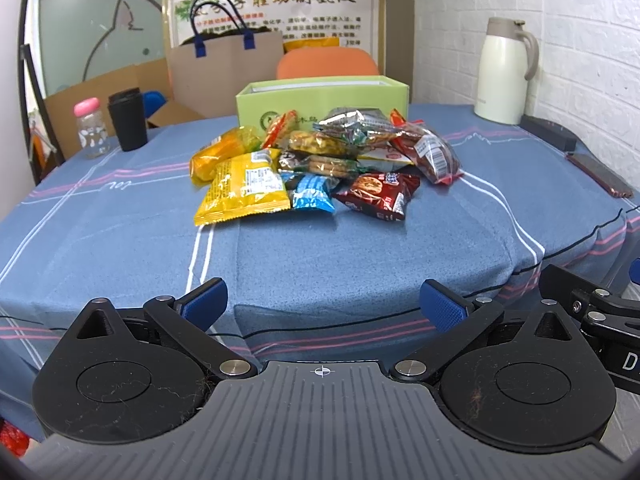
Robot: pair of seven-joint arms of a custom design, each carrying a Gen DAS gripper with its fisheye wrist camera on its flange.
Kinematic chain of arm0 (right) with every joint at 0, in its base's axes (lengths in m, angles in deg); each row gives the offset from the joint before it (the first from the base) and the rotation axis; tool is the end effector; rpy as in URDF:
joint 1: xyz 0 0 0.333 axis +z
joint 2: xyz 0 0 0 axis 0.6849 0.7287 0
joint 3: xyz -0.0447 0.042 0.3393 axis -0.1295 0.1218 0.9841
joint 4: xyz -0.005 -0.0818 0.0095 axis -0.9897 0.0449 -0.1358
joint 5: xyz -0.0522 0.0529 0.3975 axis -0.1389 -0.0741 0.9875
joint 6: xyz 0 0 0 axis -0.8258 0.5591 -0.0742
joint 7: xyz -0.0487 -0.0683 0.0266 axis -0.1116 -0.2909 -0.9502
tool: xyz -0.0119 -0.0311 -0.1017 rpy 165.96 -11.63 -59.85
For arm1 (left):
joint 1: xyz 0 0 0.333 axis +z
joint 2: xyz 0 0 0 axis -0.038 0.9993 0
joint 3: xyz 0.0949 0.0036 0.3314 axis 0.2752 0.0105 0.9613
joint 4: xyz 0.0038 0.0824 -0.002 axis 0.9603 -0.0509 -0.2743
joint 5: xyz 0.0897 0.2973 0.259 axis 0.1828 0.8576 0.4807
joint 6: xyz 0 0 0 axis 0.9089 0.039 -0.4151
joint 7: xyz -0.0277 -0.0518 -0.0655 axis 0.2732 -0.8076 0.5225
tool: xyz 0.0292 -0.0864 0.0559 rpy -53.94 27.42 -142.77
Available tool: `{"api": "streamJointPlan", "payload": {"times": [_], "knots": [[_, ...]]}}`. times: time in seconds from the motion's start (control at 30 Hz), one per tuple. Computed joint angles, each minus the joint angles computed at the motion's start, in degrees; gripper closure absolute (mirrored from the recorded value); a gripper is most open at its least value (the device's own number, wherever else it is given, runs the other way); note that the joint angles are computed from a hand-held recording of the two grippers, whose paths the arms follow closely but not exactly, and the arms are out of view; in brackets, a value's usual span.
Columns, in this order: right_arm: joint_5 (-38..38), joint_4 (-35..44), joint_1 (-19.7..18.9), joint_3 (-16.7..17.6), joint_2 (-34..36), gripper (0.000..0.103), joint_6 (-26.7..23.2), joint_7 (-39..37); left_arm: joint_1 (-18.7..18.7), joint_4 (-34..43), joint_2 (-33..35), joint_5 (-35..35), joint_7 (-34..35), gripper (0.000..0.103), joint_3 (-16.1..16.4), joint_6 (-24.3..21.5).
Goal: Organize snacks
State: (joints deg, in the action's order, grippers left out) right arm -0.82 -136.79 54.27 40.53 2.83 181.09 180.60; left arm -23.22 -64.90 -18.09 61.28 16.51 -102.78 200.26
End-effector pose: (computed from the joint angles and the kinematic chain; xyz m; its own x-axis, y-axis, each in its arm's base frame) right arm 0.4684 0.0801 0.4572 0.2628 -0.9601 -0.0954 -0.4541 -0.0359 -0.8902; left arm 0.4500 -0.3427 0.4678 0.2809 -0.9592 -0.0313 -0.5347 -0.1293 -0.8351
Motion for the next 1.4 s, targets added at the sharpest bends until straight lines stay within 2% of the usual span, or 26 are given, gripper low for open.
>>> {"api": "streamJointPlan", "payload": {"times": [0.67,0.73,0.97,1.07,1.23,1.27,1.4], "knots": [[-0.17,0.24,0.23,-0.04,0.27,0.0,-0.72,-1.0,0.25,0.51,0.48,-0.35,0.26,0.011,0.36,0.63],[1.42,0.28,-0.18,0.68,0.48,0.0,-1.02,-2.32,0.36,1.15,0.96,-0.21,0.41,0.011,0.52,0.92],[14.98,2.76,-0.89,5.14,2.39,0.0,-4.78,-13.55,1.05,4.13,3.03,-2.68,3.87,0.011,1.9,2.53],[11.92,6.77,-0.02,4.26,5.07,0.0,-6.35,-11.98,1.41,5.26,3.82,-3.76,4.71,0.011,2.47,2.31],[10.8,15.92,-2.35,8.34,11.93,0.0,-9.39,-13.93,2.45,6.94,4.92,-7.25,6.19,0.011,3.72,1.56],[9.65,18.11,-3.52,9.83,13.3,0.0,-11.45,-13.67,2.82,7.12,5.0,-8.33,6.86,0.011,4.04,1.93],[5.48,24.35,-14.38,21.87,18.33,0.0,-16.55,-12.88,4.66,6.62,4.29,-10.76,7.19,0.011,5.27,3.39]]}}
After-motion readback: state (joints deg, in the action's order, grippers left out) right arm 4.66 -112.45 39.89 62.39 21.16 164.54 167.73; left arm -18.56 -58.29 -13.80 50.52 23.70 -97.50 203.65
